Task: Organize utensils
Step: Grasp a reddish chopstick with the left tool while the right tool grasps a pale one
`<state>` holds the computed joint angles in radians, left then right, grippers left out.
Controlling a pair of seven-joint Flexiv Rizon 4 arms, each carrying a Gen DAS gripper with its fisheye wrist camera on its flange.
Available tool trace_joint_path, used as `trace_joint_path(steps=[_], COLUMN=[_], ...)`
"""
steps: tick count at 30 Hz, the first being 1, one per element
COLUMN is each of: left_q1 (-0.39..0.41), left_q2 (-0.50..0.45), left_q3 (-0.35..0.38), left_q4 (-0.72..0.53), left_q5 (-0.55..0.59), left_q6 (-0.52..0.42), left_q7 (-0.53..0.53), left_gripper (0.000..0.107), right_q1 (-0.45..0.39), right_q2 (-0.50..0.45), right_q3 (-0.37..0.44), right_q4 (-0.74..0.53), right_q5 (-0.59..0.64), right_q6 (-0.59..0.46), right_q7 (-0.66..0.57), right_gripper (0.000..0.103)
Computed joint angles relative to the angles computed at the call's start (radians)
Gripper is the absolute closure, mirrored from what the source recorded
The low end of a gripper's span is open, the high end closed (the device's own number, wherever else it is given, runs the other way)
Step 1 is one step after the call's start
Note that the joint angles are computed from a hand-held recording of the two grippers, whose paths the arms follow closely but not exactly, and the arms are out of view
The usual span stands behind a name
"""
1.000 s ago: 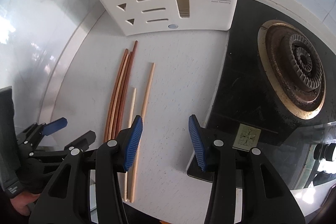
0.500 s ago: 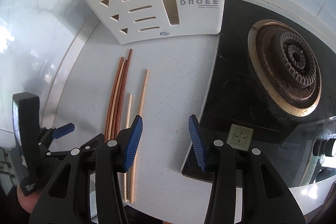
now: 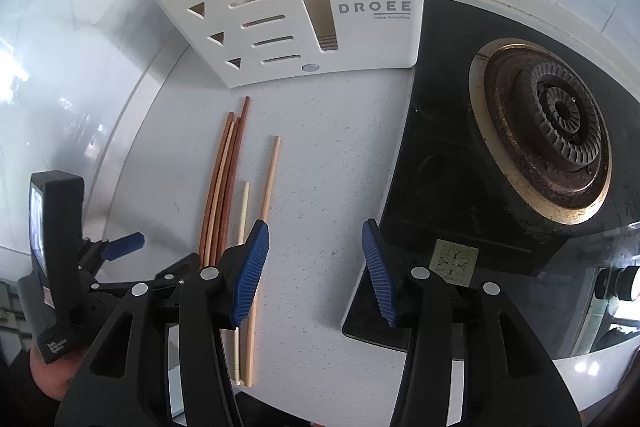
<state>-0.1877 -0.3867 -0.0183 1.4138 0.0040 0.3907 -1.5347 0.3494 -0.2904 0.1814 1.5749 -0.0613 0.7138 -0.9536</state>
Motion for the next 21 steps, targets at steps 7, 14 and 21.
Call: trace_joint_path(steps=[7,14,21], left_q1=[-0.021,-0.018,-0.014], left_q2=[-0.022,-0.046,-0.043], left_q3=[-0.002,-0.003,-0.001], left_q4=[-0.026,-0.071,-0.086], left_q5=[0.02,0.017,0.016], left_q6=[-0.032,-0.069,-0.082], left_q7=[-0.022,-0.022,-0.007], left_gripper=[0.021,0.026,0.056], right_q1=[0.003,0.001,0.002], right_q2=[-0.001,-0.014,-0.029], right_q3=[0.0,0.005,0.009], right_q4=[0.009,-0.014,-0.043], right_q5=[-0.005,0.014,0.044], right_q6=[0.006,-0.013,-0.04], right_q7=[0.005,-0.01,-0.025], right_gripper=[0.054,0.054,0.054])
